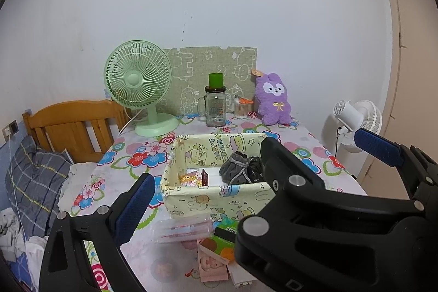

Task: Organize soft objects
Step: 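Withdraw both open tools up and back from the box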

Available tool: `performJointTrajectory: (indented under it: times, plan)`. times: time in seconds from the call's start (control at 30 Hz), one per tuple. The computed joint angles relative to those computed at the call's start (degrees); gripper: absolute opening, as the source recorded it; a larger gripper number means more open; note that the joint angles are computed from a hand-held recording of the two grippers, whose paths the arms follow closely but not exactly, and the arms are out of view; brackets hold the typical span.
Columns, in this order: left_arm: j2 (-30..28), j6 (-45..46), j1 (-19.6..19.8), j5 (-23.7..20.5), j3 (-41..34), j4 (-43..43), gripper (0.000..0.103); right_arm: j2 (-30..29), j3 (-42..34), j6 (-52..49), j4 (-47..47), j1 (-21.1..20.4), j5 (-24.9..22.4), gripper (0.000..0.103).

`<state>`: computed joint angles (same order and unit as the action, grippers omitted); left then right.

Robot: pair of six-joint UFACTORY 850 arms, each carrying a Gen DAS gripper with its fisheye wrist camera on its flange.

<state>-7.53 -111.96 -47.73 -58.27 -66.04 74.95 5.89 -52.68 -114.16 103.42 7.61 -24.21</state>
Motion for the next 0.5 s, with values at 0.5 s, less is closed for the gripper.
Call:
performJointTrajectory:
  times: [0.5]
  plan:
    - [0.3, -1.1, -1.6, -0.7, 1.5, 0.0, 0.099, 1.8, 3.1, -2.0, 1.7, -0.6, -0.6, 0.103]
